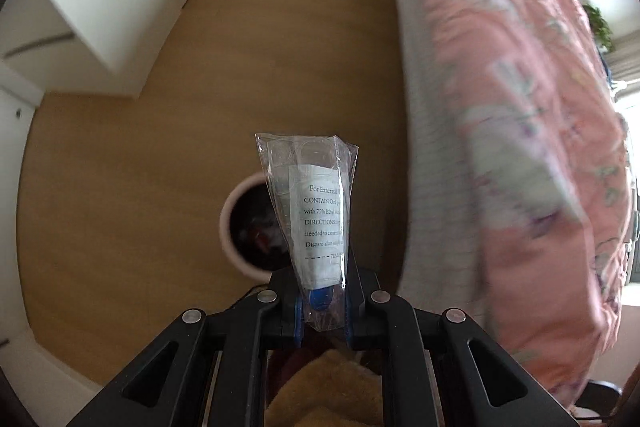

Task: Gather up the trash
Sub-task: 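Carry the clear bag and teal tube over the pink bin with both grippers, then open the left gripper over the bin to drop the clear bag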

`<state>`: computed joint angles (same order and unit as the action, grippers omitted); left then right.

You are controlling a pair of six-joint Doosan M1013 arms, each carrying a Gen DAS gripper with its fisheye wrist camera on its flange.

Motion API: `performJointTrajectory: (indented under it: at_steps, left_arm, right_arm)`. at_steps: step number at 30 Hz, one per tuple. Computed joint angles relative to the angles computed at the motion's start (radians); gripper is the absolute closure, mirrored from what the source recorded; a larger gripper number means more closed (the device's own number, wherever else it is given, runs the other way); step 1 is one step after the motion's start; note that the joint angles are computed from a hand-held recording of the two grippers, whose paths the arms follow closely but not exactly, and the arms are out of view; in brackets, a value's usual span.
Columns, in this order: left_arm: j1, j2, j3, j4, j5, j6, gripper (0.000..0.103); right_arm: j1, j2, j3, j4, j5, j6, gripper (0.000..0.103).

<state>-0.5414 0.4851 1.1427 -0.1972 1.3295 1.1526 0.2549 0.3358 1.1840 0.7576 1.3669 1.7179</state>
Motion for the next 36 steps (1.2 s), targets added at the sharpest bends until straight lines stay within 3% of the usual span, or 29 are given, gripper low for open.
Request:
performJointTrajectory:
  at_steps: [10, 18, 26, 29, 30, 32, 33, 34, 36]
  left_arm:
    - [0.026, 0.012, 0.13, -0.056, -0.049, -0.009, 0.089]
    - [0.029, 0.088, 0.166, -0.079, -0.028, 0.015, 0.089]
    - [0.024, 0.14, 0.189, -0.109, -0.034, 0.012, 0.088]
    - [0.025, 0.15, 0.192, -0.119, -0.033, 0.012, 0.078]
    - [0.025, 0.153, 0.191, -0.117, -0.029, 0.008, 0.069]
    - [0.025, 0.153, 0.194, -0.102, -0.027, -0.003, 0.043]
    - [0.025, 0.152, 0.194, -0.092, -0.026, -0.01, 0.024]
    - [0.025, 0.148, 0.198, -0.088, -0.035, -0.014, 0.016]
    - [0.027, 0.14, 0.205, -0.092, -0.051, -0.01, 0.015]
  right_arm:
    - [0.071, 0.09, -0.089, -0.056, 0.095, 0.044, 0.086]
    - [0.079, 0.113, -0.105, -0.073, 0.137, 0.066, 0.086]
    - [0.077, 0.117, -0.093, -0.085, 0.128, 0.104, 0.086]
    - [0.078, 0.117, -0.087, -0.085, 0.127, 0.116, 0.086]
    - [0.078, 0.118, -0.086, -0.084, 0.125, 0.12, 0.086]
    - [0.08, 0.122, -0.086, -0.079, 0.124, 0.124, 0.086]
    - [0.08, 0.124, -0.089, -0.079, 0.124, 0.124, 0.086]
    - [0.081, 0.126, -0.09, -0.076, 0.123, 0.123, 0.086]
    - [0.084, 0.13, -0.092, -0.074, 0.123, 0.119, 0.086]
